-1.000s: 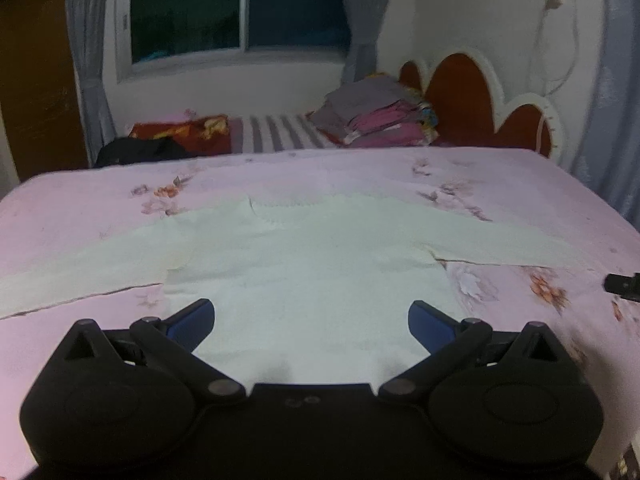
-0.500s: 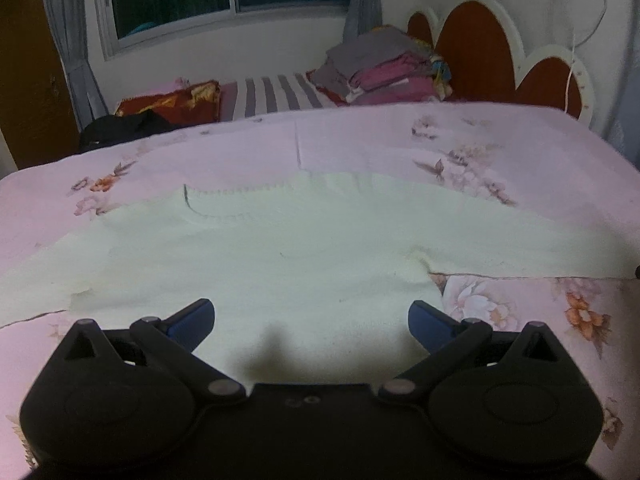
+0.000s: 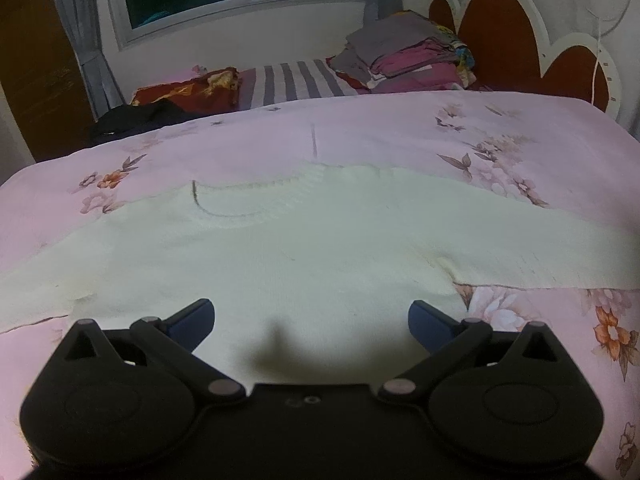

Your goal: Fold small clothes

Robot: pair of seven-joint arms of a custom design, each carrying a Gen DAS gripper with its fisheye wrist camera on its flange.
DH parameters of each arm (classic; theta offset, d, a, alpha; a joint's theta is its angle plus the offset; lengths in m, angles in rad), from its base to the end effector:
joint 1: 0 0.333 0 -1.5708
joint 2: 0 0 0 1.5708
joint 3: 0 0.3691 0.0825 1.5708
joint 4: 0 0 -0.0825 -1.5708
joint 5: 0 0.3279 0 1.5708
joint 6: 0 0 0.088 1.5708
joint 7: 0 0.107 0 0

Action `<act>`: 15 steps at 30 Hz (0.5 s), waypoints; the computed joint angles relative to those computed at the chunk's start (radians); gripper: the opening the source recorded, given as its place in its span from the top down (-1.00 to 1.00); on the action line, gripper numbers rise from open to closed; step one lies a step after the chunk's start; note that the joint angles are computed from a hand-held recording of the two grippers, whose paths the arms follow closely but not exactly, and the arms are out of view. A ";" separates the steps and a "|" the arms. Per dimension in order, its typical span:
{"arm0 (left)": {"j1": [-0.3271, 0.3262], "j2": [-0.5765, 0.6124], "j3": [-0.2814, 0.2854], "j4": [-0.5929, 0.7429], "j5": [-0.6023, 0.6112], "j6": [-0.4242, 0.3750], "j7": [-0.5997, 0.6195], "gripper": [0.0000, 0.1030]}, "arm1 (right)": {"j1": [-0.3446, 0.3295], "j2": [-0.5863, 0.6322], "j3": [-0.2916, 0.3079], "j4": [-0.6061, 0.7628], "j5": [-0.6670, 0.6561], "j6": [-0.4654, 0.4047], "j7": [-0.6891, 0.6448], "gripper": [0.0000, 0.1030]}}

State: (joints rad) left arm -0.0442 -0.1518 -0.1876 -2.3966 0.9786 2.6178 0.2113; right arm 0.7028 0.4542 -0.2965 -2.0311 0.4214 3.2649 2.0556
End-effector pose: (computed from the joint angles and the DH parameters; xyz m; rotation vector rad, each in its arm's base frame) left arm 0.4314 -0.1248 0.4930 -2.0106 1.4192 -0.4223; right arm 0.5854 0.2379 0.4150 -1.2685 1.9902 -0.3241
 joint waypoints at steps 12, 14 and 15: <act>0.081 -0.129 0.064 -0.153 -0.101 0.085 0.134 -1.00 | 0.176 0.055 -0.174 0.135 -0.158 -0.073 0.052 0.94; 0.109 -0.150 0.082 -0.184 -0.109 0.120 0.168 -1.00 | 0.170 0.059 -0.128 0.181 -0.180 -0.090 0.043 0.94; 0.124 -0.159 0.093 -0.201 -0.113 0.142 0.187 -1.00 | 0.162 0.059 -0.095 0.207 -0.191 -0.101 0.038 0.94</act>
State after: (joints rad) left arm 0.0803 -0.3109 -0.0946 -2.5973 0.8654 2.7600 0.3987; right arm 0.8652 0.5132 -0.3913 -1.8245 0.2301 3.1642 2.0934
